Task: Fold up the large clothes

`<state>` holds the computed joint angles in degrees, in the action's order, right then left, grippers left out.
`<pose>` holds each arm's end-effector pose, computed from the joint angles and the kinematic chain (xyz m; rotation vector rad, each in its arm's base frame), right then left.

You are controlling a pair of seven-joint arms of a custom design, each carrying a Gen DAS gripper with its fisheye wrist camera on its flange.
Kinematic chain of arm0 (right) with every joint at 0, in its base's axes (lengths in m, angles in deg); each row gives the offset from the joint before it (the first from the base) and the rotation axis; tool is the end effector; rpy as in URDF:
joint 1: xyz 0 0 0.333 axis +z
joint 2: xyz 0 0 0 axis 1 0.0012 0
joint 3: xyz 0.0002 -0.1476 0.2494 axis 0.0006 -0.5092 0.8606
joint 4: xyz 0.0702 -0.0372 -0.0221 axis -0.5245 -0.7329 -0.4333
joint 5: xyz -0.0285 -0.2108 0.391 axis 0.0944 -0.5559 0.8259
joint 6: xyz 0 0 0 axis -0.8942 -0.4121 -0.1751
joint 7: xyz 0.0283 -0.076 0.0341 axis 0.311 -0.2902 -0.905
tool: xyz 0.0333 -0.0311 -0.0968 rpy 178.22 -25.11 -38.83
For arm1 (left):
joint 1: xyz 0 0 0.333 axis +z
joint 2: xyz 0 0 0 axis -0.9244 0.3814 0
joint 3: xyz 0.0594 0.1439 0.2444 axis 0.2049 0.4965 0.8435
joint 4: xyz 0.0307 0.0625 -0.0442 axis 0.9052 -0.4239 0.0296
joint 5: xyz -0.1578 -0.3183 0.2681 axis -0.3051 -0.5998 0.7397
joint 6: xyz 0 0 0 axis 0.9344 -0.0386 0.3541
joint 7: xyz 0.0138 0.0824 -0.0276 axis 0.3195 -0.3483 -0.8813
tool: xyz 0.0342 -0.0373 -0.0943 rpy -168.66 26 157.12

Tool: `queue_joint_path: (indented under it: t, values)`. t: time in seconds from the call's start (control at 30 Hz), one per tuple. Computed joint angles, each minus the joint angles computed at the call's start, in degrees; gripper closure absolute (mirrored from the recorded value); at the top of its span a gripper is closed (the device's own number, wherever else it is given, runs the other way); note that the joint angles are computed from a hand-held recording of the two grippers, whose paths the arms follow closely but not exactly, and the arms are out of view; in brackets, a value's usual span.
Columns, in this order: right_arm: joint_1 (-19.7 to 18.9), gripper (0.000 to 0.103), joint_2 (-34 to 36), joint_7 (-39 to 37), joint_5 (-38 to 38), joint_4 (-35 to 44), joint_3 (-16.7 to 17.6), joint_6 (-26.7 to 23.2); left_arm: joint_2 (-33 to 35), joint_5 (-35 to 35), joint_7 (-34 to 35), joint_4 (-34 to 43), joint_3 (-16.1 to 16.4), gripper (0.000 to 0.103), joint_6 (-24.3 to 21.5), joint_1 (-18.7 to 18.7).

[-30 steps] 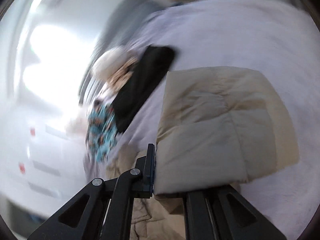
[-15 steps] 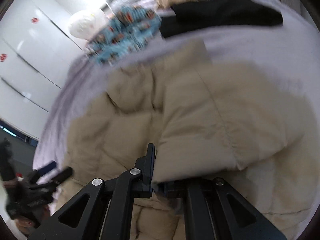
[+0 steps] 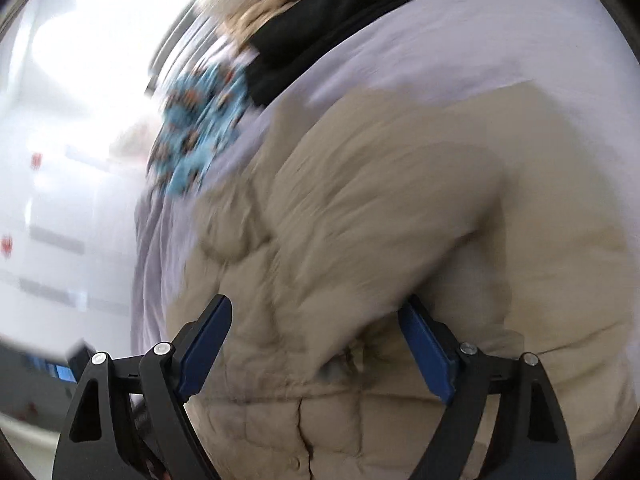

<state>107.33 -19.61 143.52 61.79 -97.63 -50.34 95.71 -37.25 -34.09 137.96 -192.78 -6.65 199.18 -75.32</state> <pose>0.6409 0.2833 0.4568 -1.3392 2.0025 0.2175 0.5918 -0.1886 0.4787 -2.1847 1.9042 -0.7014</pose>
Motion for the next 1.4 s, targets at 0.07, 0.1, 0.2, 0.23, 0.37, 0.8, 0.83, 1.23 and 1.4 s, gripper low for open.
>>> queue_joint_path:
  t: [0.07, 0.1, 0.2, 0.23, 0.37, 0.8, 0.83, 1.23, 1.4]
  values:
    - [-0.40, 0.024, -0.20, 2.42, 0.60, -0.91, -0.70, 1.76, -0.13, -2.78, 1.88, -0.38, 0.45, 0.015, 1.35, -0.06]
    - [-0.81, 0.049, 0.27, 3.26, 1.66, -0.74, -0.79, 2.48, 0.12, -4.22, 3.20, -0.12, 0.69, 0.018, 1.27, -0.05]
    - [-1.22, 0.093, 3.36, 3.76, 0.87, 3.50, -0.71, 1.07, 0.01, -10.24, 6.91, -0.40, 1.57, 0.018, 1.94, 0.30]
    - [-0.72, 0.093, 4.45, 3.39, -1.71, 5.63, -0.82, 0.54, -0.38, -13.76, 9.10, -0.89, 2.06, 0.018, 2.61, 0.36]
    - [1.64, 0.093, 10.44, -5.47, -10.02, 16.49, 1.33, -4.34, -1.84, -28.63, 18.44, -2.59, 4.05, 0.018, 3.96, 0.33]
    - [8.84, 0.035, 19.29, -14.40, -17.13, 28.89, 2.31, -23.19, 4.50, -66.91, 42.11, 1.87, 4.52, 0.018, -12.64, 4.88]
    - [8.44, 0.028, 18.04, -14.67, -16.03, 27.17, 2.52, -22.42, 5.05, -65.13, 41.24, 2.43, 4.01, 0.018, -12.73, 5.01]
    - [-0.41, 0.028, -7.42, -7.05, 7.79, -8.52, -1.24, -11.83, 9.63, -44.09, 30.58, 10.53, -0.66, 0.094, -10.70, 3.48]
    - [-0.34, 0.028, -10.18, -12.74, 22.40, -14.07, -2.20, -5.85, 4.20, -50.22, 33.15, 7.24, 0.14, 0.094, -5.20, 3.37]
